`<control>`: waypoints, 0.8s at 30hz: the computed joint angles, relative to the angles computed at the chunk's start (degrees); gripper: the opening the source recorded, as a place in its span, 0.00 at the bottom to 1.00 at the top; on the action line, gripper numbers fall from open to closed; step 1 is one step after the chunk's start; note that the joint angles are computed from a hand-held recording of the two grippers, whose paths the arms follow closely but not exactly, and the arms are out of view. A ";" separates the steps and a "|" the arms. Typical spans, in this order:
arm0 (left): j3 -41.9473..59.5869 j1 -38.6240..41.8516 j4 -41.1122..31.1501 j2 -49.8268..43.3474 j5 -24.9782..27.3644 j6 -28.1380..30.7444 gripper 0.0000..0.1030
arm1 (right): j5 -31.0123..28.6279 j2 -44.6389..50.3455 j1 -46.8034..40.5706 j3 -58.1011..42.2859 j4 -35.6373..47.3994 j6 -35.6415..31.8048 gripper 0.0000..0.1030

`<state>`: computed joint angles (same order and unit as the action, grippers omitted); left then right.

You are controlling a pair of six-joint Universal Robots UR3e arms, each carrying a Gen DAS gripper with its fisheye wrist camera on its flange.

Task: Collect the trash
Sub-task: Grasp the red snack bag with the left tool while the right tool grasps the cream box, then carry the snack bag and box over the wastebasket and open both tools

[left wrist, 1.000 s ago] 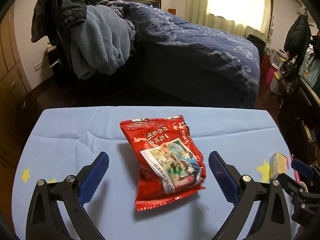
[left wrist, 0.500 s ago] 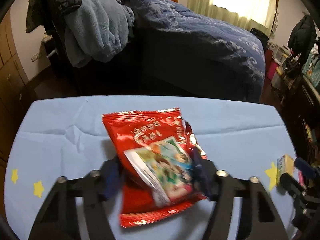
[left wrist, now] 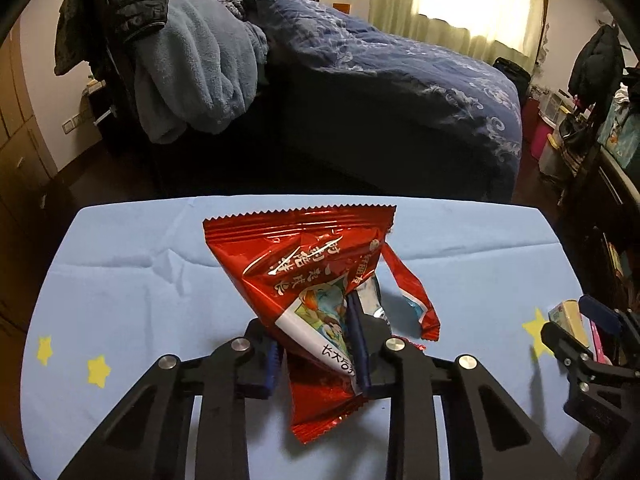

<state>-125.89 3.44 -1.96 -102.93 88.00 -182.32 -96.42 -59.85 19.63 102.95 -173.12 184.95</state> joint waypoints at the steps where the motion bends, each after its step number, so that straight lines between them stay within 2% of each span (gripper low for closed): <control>1: -0.14 0.03 0.02 0.21 -0.20 0.01 0.27 | -0.40 0.33 -0.14 -0.27 0.34 0.08 0.75; 3: -1.02 0.20 0.32 0.99 -0.92 0.16 0.27 | 0.29 0.55 -0.89 -0.30 1.03 0.19 0.75; 5: -1.86 0.15 0.44 1.88 -1.08 0.20 0.27 | 1.72 0.27 -1.79 0.09 1.43 0.26 0.71; 7: -2.88 0.20 0.45 2.90 -1.30 0.24 0.27 | 3.57 -0.43 -2.46 0.71 1.45 -0.07 0.52; 9: -4.05 0.42 0.30 4.23 -1.49 0.36 0.27 | 2.95 -0.85 -2.07 0.51 2.30 -0.34 0.41; 17: -8.94 1.01 -1.18 11.07 -2.15 0.95 0.27 | 4.22 -5.89 -1.13 6.93 -0.34 -0.13 0.40; 24: -16.72 1.32 -5.26 25.30 -3.13 1.69 0.27 | 9.42 -17.74 -2.19 20.53 -4.74 0.04 0.40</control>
<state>-142.61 4.76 -7.22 -77.62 84.87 -180.63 -87.00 -77.60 17.44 123.48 -177.86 184.99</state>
